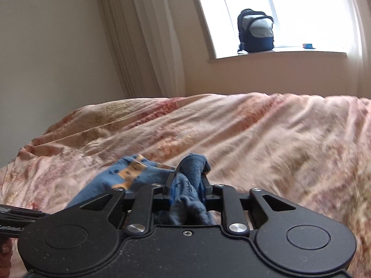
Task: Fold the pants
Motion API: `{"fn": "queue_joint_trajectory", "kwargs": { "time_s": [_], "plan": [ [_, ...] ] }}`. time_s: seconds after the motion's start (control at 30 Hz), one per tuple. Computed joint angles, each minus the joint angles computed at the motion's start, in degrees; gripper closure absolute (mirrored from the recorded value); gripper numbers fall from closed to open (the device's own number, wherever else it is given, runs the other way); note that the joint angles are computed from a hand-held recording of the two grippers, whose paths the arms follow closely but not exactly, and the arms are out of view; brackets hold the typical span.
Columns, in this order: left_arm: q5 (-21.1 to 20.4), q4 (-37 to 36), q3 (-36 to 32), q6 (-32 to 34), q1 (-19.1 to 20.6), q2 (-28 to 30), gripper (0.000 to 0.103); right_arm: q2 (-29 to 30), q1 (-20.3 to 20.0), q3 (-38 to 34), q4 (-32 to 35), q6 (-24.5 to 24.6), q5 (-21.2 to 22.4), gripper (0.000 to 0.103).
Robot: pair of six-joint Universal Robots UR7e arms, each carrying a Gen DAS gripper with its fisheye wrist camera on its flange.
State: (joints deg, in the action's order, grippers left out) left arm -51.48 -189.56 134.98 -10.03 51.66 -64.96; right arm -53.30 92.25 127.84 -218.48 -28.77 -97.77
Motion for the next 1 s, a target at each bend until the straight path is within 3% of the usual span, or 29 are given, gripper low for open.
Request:
{"fn": "queue_joint_trajectory", "kwargs": {
  "time_s": [0.03,0.07,0.1,0.13,0.33,0.43,0.63,0.83,1.0],
  "plan": [
    [0.2,0.1,0.1,-0.1,-0.2,-0.2,0.061,0.4,0.5,0.2,-1.8,-0.8,-1.6,0.059],
    [0.4,0.1,0.3,-0.3,-0.4,-0.5,0.046,0.6,0.8,0.6,-3.3,-1.8,-2.4,0.055],
    [0.9,-0.3,0.6,-0.7,-0.9,-0.9,0.034,0.6,1.2,1.1,-4.8,-2.5,-3.1,0.044],
    [1.6,-1.4,1.1,-0.9,-1.4,-1.2,0.031,0.6,1.7,1.6,-6.3,-2.9,-3.9,0.033],
    [7.5,-2.2,5.6,-2.3,-6.5,-5.6,0.004,1.1,6.9,6.8,-17.8,-4.9,-8.7,0.003],
    [11.2,0.6,8.6,-3.9,-9.9,-9.5,0.0,2.1,10.9,9.8,-23.5,-4.4,-13.2,0.001],
    [17.9,14.6,15.0,-13.7,-17.1,-19.8,0.0,4.4,18.7,14.0,-30.3,-1.8,-21.5,0.001],
    [20.4,29.1,19.2,-22.6,-22.4,-29.3,0.0,7.6,23.7,16.1,-35.0,-0.4,-26.7,0.001],
    [21.2,35.8,20.3,-26.5,-24.2,-33.2,0.0,10.2,25.9,16.3,-39.0,0.4,-29.3,0.001]
  ]
}}
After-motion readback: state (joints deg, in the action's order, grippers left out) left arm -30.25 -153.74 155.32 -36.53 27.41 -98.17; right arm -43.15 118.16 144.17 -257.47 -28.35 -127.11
